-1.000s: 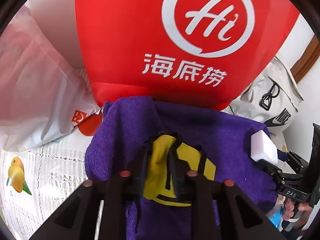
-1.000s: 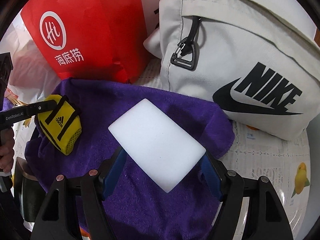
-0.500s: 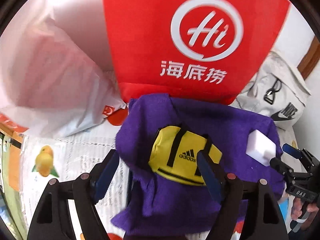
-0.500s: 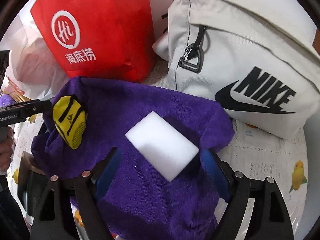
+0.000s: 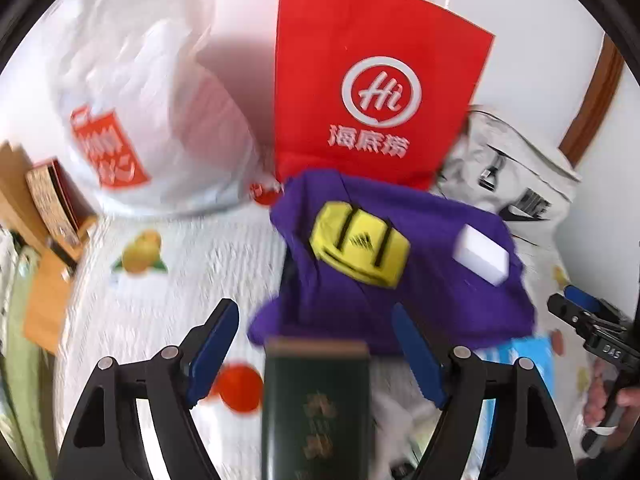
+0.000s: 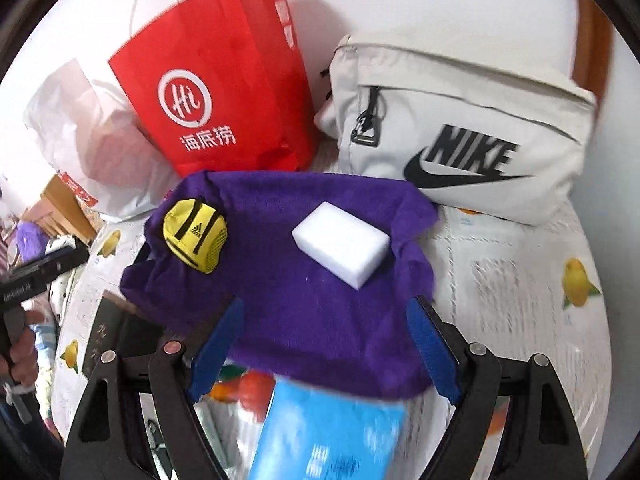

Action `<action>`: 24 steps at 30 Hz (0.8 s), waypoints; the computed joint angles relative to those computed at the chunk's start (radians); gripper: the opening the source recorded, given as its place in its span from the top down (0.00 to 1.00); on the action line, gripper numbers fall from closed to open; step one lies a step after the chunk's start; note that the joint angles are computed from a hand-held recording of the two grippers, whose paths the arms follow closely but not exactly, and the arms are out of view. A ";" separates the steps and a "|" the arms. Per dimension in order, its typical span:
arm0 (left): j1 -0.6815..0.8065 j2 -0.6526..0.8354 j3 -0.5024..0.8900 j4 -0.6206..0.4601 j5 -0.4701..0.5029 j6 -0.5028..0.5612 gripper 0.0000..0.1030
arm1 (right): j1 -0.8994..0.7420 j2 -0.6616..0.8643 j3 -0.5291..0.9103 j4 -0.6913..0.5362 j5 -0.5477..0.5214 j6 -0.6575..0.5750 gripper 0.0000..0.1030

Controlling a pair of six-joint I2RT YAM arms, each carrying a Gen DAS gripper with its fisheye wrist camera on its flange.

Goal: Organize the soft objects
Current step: 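Open the left tool to drop the pouch while the right tool releases the sponge onto the towel, then grasp the white tissue with the left tool while the right tool grasps the orange-print packet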

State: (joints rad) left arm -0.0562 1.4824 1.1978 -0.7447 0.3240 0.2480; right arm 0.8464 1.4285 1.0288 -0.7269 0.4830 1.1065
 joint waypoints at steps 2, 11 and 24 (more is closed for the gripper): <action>0.052 -0.087 -0.070 -0.015 0.056 0.045 0.26 | 0.076 -0.013 0.008 -0.062 0.050 0.089 0.19; 0.299 -0.379 -0.352 -0.097 0.230 0.203 0.24 | 0.476 0.063 0.119 -0.364 0.209 0.542 0.19; 0.252 -0.747 -0.685 -0.139 0.183 0.308 0.25 | 0.785 0.330 0.276 -0.501 0.207 0.836 0.19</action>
